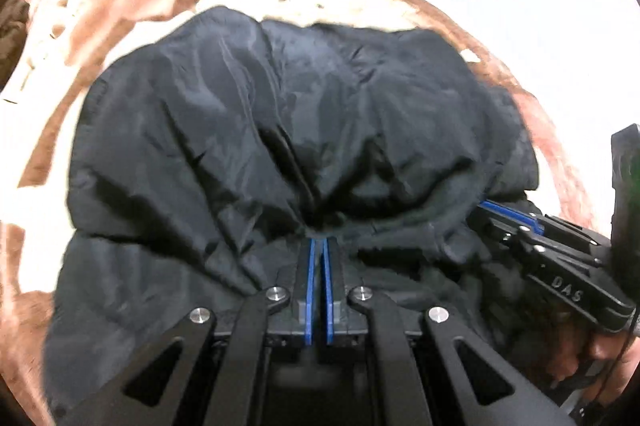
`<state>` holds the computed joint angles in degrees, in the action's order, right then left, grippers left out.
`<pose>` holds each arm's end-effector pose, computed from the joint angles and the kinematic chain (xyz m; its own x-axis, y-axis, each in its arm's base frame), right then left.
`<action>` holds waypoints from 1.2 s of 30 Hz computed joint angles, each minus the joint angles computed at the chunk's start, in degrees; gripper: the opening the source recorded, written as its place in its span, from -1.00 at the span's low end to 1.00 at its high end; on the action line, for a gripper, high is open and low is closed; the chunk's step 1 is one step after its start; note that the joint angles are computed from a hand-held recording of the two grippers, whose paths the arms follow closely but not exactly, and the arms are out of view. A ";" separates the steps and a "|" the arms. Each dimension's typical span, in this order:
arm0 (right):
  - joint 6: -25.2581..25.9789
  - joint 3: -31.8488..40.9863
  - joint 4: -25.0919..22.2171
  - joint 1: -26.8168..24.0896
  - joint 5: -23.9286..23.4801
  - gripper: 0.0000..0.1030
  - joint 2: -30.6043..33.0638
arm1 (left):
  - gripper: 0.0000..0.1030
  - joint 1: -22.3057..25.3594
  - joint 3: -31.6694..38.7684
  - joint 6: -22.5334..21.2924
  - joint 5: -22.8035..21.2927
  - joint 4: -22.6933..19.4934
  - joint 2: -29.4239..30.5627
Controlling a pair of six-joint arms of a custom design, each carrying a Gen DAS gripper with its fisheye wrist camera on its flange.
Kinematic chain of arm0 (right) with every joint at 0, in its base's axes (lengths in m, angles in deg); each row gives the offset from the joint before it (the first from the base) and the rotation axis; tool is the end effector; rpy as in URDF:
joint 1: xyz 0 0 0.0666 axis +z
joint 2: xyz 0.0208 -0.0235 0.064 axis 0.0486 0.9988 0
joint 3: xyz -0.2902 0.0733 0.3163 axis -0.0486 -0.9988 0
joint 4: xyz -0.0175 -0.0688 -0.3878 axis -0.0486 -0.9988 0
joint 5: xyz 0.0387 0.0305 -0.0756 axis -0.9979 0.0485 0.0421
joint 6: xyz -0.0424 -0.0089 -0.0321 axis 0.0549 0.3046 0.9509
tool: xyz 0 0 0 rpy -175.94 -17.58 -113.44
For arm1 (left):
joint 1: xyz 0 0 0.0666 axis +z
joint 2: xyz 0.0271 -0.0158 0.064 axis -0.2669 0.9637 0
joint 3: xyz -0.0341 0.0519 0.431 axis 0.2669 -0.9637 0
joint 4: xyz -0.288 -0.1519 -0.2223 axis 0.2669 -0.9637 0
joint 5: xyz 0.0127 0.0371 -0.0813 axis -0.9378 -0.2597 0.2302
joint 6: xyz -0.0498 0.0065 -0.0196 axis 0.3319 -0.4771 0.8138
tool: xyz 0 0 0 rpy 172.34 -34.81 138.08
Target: Fold large clothes
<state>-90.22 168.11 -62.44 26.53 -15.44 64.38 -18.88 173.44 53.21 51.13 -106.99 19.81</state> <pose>0.5765 0.2513 0.5249 -0.8000 0.0326 -0.5991 -0.1027 0.9764 0.1902 0.5912 -0.0465 0.5101 -0.8230 0.0922 -0.5605 0.2624 0.9368 -0.2312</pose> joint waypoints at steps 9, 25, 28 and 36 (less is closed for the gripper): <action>-4.16 -16.13 4.02 1.09 2.02 -0.34 -15.58 | -0.91 5.16 -11.74 -0.41 0.77 1.23 -13.39; -10.06 -30.34 2.13 -3.92 5.82 -0.14 -29.57 | -0.10 16.09 -20.58 -5.01 -2.51 1.19 -21.75; -11.16 -31.33 1.68 -6.03 5.74 -0.08 -30.36 | -0.06 17.31 -20.98 -5.31 -3.58 1.10 -20.98; -15.21 -33.86 -0.82 -9.88 -2.87 -0.04 -29.88 | -0.03 19.27 -22.98 -4.64 -2.05 -1.60 -19.59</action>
